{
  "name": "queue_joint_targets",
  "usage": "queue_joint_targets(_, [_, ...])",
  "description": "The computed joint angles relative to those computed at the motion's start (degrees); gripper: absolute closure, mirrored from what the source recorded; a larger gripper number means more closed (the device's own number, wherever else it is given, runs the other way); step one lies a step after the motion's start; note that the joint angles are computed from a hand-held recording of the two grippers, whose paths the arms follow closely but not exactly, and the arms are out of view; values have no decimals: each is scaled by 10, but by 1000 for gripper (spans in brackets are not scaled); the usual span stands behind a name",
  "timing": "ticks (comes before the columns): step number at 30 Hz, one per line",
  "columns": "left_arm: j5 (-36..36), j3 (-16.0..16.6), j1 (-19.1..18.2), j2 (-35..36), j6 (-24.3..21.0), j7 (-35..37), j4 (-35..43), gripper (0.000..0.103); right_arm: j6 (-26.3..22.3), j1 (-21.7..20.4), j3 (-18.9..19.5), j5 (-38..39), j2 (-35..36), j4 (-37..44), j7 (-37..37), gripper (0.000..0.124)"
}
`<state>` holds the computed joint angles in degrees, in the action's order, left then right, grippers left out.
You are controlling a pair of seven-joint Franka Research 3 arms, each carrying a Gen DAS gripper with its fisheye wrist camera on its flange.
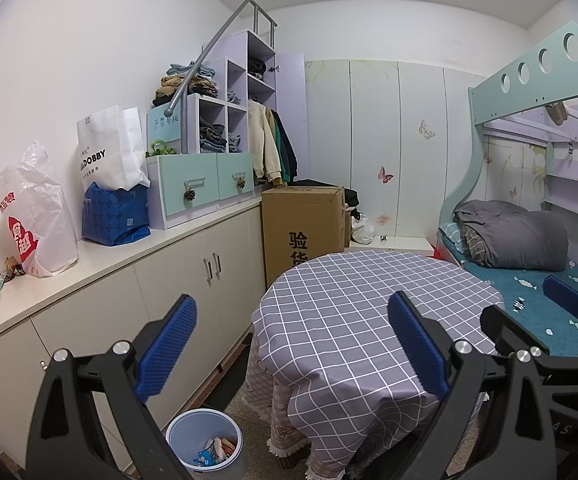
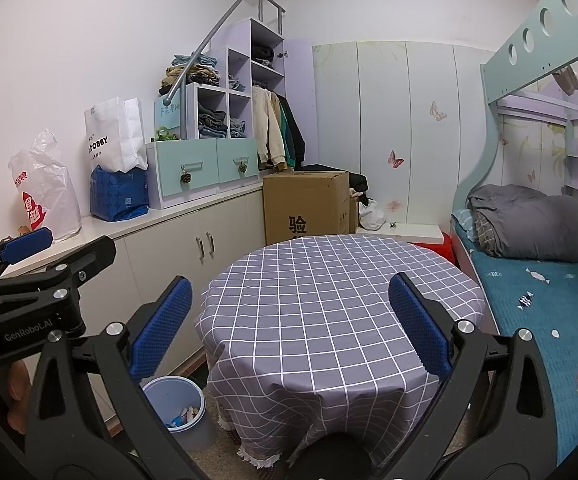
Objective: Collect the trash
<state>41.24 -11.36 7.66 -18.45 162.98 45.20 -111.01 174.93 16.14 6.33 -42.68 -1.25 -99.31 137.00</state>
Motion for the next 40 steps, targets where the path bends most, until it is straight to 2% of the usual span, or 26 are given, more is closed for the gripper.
queue_joint_targets(8, [-11, 12, -4, -6, 5, 18, -9, 9, -1, 4, -2, 0, 4, 2, 1, 27])
queue_joint_targets(14, [-16, 6, 1, -3, 4, 21, -5, 9, -2, 7, -4, 6, 5, 3, -4, 27])
queue_joint_targets(23, [-33, 19, 0, 0, 13, 48, -11, 9, -2, 13, -5, -14, 11, 2, 22, 27])
queue_joint_targets(32, [-35, 24, 3, 43, 5, 73, 26, 9, 7, 44, -34, 62, 63, 46, -39, 27])
queue_joint_targets(38, [-27, 27, -11, 101, -28, 84, 82, 9, 3, 54, -46, 169, 109, 84, -130, 27])
queue_joint_targets(40, [-29, 30, -22, 129, -48, 95, 110, 9, -9, 41, -31, 228, 129, 105, -188, 27])
